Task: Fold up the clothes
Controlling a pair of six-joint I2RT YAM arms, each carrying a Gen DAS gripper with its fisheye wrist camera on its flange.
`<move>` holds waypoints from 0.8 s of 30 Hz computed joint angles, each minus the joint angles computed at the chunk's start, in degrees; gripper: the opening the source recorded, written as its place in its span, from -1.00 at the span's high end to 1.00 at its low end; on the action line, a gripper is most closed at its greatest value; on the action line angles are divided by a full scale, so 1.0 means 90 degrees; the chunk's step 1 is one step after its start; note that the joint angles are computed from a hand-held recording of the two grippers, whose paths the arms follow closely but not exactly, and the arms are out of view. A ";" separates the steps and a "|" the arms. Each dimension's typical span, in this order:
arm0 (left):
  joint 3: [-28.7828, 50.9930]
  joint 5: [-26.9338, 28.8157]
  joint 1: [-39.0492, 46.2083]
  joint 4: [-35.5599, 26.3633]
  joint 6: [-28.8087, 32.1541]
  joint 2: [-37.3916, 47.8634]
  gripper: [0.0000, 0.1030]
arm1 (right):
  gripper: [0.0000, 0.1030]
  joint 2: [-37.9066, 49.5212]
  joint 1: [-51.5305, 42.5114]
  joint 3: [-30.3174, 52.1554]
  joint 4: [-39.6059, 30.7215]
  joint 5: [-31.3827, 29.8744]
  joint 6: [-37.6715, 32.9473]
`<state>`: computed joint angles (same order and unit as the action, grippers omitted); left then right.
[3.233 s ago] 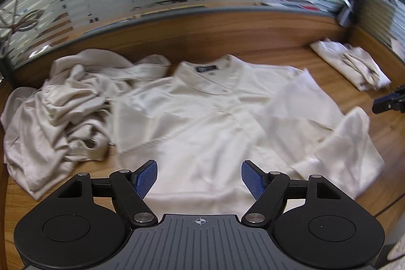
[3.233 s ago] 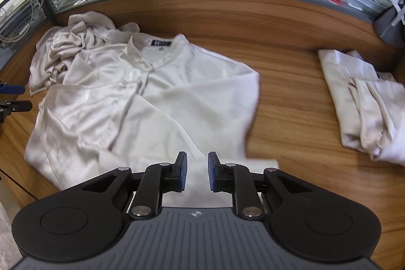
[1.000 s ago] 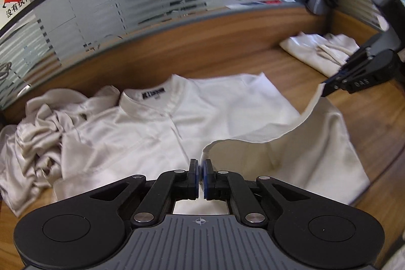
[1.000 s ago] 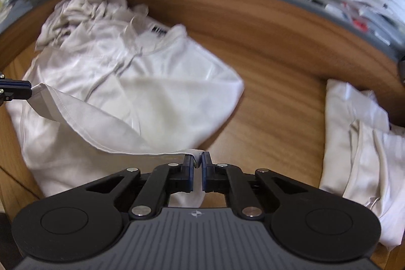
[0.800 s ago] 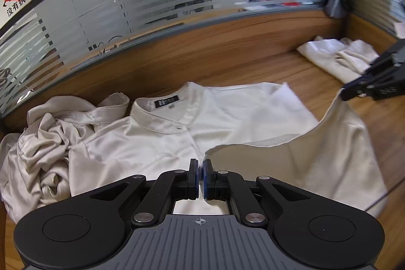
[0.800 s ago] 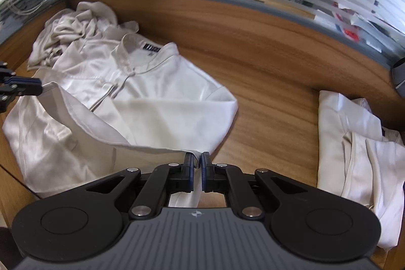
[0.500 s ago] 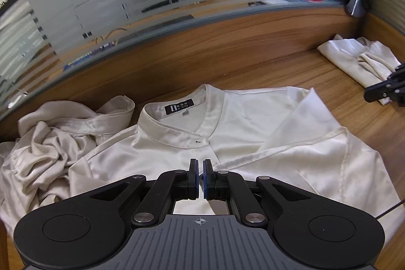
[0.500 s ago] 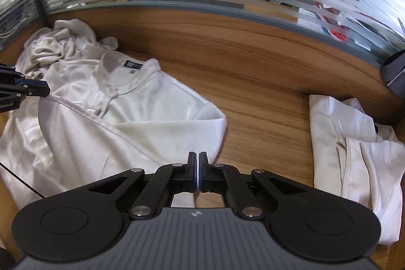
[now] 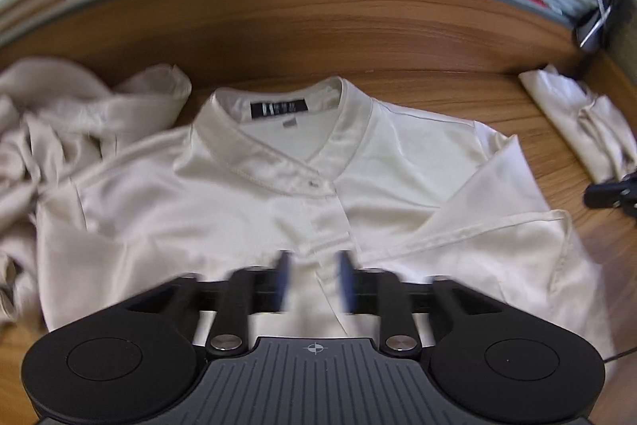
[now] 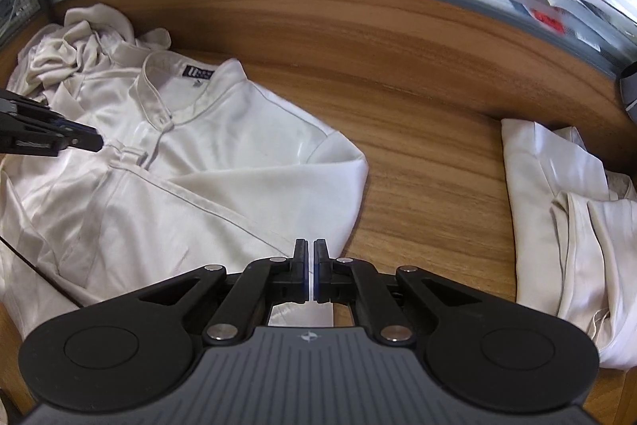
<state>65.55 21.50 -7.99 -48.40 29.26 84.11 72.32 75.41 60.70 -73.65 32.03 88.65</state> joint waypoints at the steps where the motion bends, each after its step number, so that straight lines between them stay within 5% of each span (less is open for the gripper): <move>1: -0.0003 0.0121 0.0081 -0.0094 -0.0017 0.0021 0.06 | 0.94 -0.0006 -0.0007 -0.0029 0.0006 -0.0047 0.0017; 5: -0.0089 0.0285 0.0166 -0.0256 -0.0271 0.0175 0.07 | 0.54 -0.0058 0.0010 -0.0180 -0.0036 -0.0227 0.0157; 9: -0.0302 0.0273 0.0085 -0.0053 -0.0598 0.0211 0.15 | 0.49 -0.0176 0.0068 -0.0314 -0.0149 -0.0343 0.0340; 15: -0.0644 0.0397 -0.0005 0.0511 -0.0824 0.0053 0.96 | 0.48 -0.0317 0.0237 -0.0416 -0.0338 -0.0429 0.0623; 24: -0.0593 -0.0033 -0.0201 0.1195 -0.1387 0.0076 0.96 | 0.48 -0.0398 0.0528 -0.0515 -0.0491 -0.0464 0.1174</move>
